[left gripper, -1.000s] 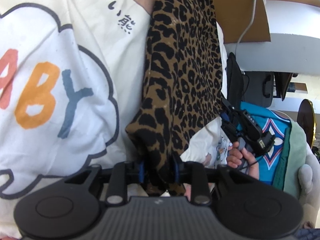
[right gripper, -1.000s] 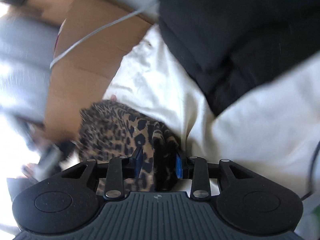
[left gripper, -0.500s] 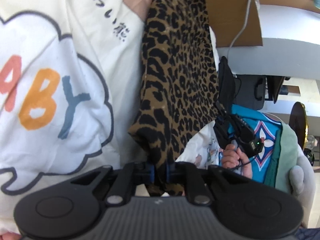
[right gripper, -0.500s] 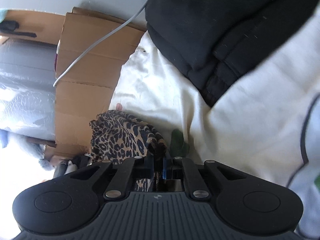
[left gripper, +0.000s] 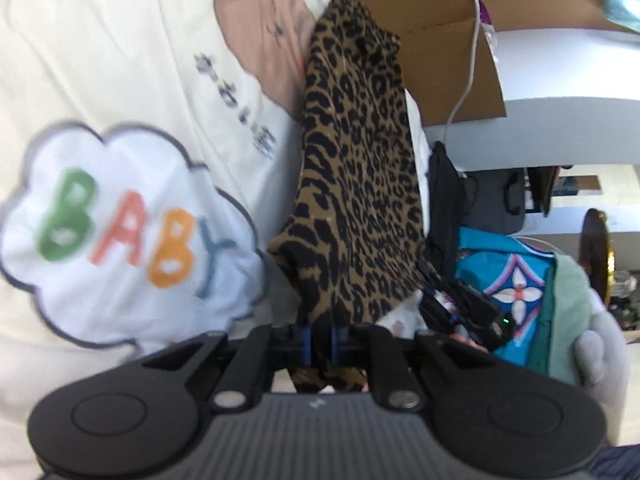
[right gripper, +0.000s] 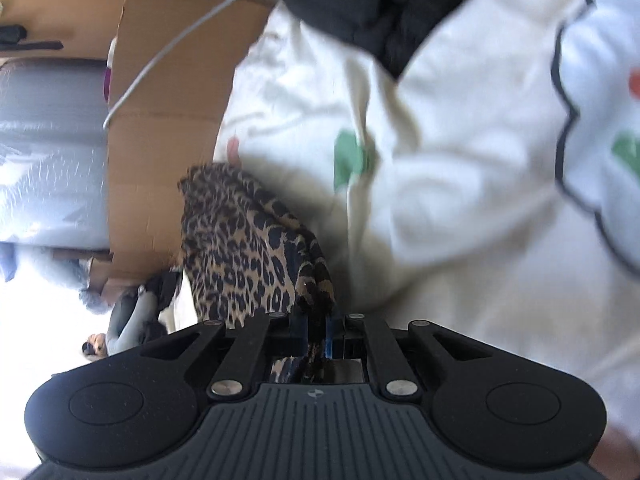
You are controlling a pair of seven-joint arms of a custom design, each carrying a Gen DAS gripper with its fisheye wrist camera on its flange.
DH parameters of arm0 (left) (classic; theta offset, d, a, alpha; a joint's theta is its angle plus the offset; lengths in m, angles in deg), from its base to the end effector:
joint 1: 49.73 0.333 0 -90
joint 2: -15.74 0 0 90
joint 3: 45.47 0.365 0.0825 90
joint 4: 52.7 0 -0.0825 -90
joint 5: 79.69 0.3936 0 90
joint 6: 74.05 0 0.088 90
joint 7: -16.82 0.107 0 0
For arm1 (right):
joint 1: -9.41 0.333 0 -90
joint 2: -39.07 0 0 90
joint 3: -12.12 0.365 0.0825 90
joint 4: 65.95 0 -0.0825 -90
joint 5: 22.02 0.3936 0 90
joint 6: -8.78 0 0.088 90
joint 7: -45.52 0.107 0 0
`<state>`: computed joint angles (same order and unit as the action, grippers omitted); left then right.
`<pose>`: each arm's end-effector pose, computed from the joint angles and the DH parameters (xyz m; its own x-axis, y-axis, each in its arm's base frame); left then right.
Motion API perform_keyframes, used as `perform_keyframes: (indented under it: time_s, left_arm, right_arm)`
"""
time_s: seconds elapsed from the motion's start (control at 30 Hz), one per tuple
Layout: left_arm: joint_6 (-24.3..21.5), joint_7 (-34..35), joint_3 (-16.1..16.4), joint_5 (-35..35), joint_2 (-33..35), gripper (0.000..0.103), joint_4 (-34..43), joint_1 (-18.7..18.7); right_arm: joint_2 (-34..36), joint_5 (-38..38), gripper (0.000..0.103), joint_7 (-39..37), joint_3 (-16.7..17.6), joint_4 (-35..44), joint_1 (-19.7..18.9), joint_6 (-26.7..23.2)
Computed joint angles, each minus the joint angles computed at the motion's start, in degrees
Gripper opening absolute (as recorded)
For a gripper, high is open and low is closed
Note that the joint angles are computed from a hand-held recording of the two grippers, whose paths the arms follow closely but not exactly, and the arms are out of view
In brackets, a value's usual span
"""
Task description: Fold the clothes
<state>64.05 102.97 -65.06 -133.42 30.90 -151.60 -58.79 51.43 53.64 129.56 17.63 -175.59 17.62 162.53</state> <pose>0.6152 -0.3133 0.5288 0.1001 -0.5995 0.7941 -0.9772 -0.2095 -0.0350 0.6441 0.1214 0.4684 -0.3707 -0.4184 -0.8291 -0.7254 0.6879 -0.0228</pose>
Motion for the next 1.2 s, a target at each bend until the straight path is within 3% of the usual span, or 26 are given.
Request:
perform_keyframes:
  time_s: [0.23, 0.33, 0.4, 0.43, 0.5, 0.57, 0.73, 0.9, 0.93, 0.97, 1.0, 1.1, 1.13, 1.2]
  left_arm:
    - [-0.58, -1.79, 1.33, 5.63, 0.21, 0.008, 0.76, 0.45]
    - [-0.77, -3.2, 0.86, 7.27, 2.05, 0.009, 1.94, 0.19]
    - [-0.43, -3.48, 0.49, 9.03, 3.37, 0.01, 2.91, -0.23]
    - [-0.15, -3.5, 0.19, 9.61, 3.97, 0.011, 3.37, -0.33]
    - [0.14, -3.57, -0.39, 10.48, 4.95, 0.017, 4.01, -0.32]
    - [0.21, -4.27, -0.5, 11.71, 5.27, 0.028, 4.06, -0.24]
    - [2.69, -3.6, -1.25, 10.74, 4.43, 0.037, 1.77, 1.19]
    - [3.68, -1.21, -2.57, 6.78, 5.25, 0.039, 1.14, 2.12]
    - [3.89, -0.78, -2.75, 5.97, 5.33, 0.039, 0.97, 2.23]
    - [4.33, -0.41, -2.92, 5.09, 5.38, 0.039, 0.73, 2.28]
    - [4.52, 0.14, -3.11, 4.04, 5.18, 0.039, 0.28, 2.53]
    - [3.98, 1.84, -3.3, 1.53, 4.59, 0.027, -0.73, 2.97]
    - [3.57, 2.31, -3.18, 1.43, 4.51, 0.013, -0.75, 2.84]
    - [2.92, 3.19, -2.9, 1.62, 4.35, 0.01, -0.75, 2.47]
  right_arm:
    - [-0.81, -0.16, 0.006, 2.05, 0.23, -2.21, 1.18, -0.82]
    - [0.02, -0.81, 0.012, -0.71, -0.01, -1.56, 0.95, -1.49]
    - [0.88, -2.69, 0.03, -2.48, -0.23, -0.53, 0.36, -3.09]
    - [1.38, -3.11, 0.033, -3.87, -0.24, 0.13, -0.13, -4.3]
    - [2.6, -4.17, 0.043, -5.87, -0.25, 2.03, -1.26, -7.93]
    - [3.92, -4.31, 0.046, -7.65, -0.09, 4.02, -2.4, -11.19]
    - [7.51, -4.07, 0.047, -10.68, 0.36, 8.55, -4.86, -17.25]
    - [11.09, -7.94, 0.042, -11.73, 0.72, 13.72, -6.34, -23.4]
    - [11.61, -9.06, 0.036, -11.7, 0.74, 14.58, -6.27, -23.69]
    - [11.94, -11.25, 0.016, -11.05, 0.49, 15.27, -5.87, -23.72]
    - [12.21, -12.21, 0.004, -10.53, 0.55, 15.7, -5.99, -24.33]
    - [12.01, -13.06, 0.003, -9.08, 0.78, 15.5, -6.46, -24.83]
    - [11.5, -13.23, 0.003, -8.93, 0.79, 14.98, -6.5, -24.63]
    - [10.34, -13.12, 0.002, -8.71, 0.77, 13.77, -6.62, -24.28]
